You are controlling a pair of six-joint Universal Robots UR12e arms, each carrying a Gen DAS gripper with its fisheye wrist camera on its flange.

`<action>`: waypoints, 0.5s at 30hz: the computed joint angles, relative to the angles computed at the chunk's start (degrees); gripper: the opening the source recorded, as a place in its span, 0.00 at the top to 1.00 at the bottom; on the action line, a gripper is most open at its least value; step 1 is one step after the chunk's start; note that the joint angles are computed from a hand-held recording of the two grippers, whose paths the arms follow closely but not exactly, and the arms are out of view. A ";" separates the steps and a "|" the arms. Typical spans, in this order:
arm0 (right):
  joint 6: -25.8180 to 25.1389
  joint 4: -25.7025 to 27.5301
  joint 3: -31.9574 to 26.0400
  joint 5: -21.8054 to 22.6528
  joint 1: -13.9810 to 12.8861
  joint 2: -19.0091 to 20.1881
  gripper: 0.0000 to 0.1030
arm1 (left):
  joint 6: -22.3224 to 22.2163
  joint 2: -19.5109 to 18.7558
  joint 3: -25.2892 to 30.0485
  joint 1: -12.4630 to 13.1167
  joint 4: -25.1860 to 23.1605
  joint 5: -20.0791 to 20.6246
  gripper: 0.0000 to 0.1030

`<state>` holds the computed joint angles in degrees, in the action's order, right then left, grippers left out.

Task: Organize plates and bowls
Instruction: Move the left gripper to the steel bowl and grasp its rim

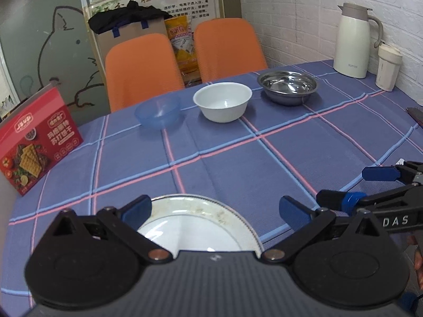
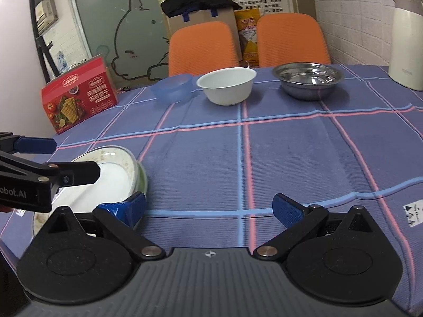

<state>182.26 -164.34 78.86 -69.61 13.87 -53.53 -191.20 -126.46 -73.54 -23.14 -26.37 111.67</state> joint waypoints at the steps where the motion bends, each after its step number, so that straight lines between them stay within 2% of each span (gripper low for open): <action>1: 1.11 -0.23 -0.08 0.14 -0.49 0.15 0.12 | 0.40 -0.74 1.31 -0.10 -0.83 -0.45 0.01; 4: 4.08 -0.66 -0.78 -0.43 -1.79 0.82 0.12 | 2.15 -3.40 5.90 -0.22 -3.83 -2.99 0.01; 10: 8.38 -0.11 -3.07 -1.32 -4.19 2.74 0.12 | 3.67 -9.60 16.98 0.97 -9.90 -10.76 0.01; 12: 8.75 0.53 -4.40 -1.59 -4.82 3.61 0.12 | 4.04 -12.54 22.33 1.53 -11.54 -12.24 0.01; 15: 8.61 2.58 -8.20 -2.69 -5.54 5.61 0.12 | 5.47 -18.47 33.24 2.26 -12.78 -11.64 0.01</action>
<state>190.87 -161.76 70.66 -72.29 8.32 -47.93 -185.73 -144.94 -40.30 -20.89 -39.15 100.03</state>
